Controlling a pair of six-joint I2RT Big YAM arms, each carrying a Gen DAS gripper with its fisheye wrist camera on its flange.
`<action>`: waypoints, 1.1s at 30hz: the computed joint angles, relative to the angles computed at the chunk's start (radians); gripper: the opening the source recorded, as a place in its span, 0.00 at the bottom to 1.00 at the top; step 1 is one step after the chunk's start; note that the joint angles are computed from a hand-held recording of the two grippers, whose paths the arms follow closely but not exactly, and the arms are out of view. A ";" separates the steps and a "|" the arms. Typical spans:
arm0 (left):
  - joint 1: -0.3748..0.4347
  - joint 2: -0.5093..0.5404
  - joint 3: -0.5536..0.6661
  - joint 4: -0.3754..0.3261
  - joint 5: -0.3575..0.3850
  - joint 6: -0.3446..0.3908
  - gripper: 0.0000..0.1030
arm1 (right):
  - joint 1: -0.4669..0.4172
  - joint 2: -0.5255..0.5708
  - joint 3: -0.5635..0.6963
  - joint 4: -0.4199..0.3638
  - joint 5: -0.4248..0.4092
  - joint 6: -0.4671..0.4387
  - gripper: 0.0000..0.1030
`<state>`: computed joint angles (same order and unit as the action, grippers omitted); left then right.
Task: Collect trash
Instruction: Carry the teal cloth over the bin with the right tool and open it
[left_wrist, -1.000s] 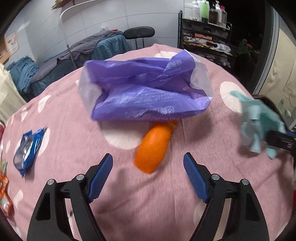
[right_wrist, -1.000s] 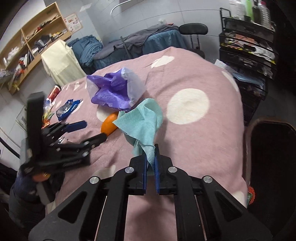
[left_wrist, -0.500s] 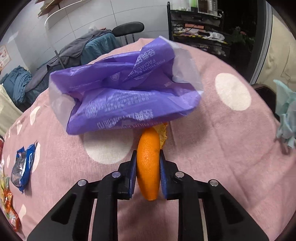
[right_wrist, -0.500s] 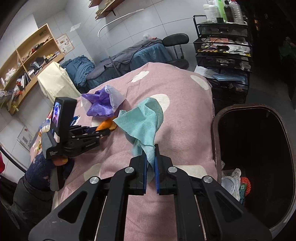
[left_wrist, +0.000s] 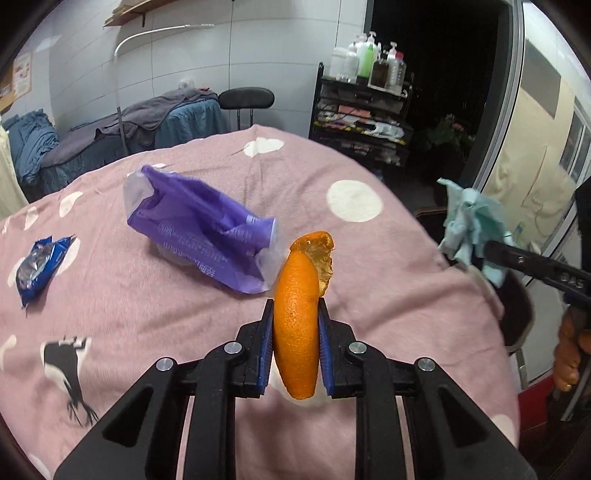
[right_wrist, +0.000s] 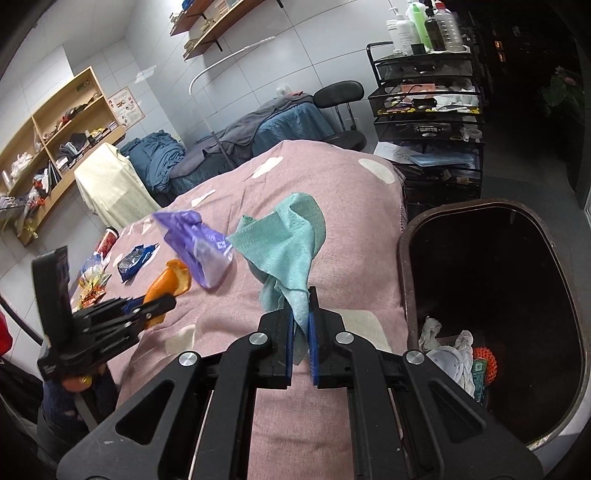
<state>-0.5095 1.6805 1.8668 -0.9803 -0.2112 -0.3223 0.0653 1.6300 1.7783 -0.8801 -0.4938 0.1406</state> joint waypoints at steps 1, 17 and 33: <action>-0.007 -0.012 -0.016 0.016 -0.002 -0.015 0.21 | -0.004 -0.007 -0.009 0.007 0.001 0.002 0.08; -0.108 -0.060 -0.076 0.127 -0.089 -0.104 0.21 | -0.098 -0.111 -0.135 0.105 0.062 0.054 0.08; -0.190 0.074 0.099 0.105 -0.031 -0.034 0.21 | -0.205 -0.024 -0.118 0.004 0.175 0.043 0.08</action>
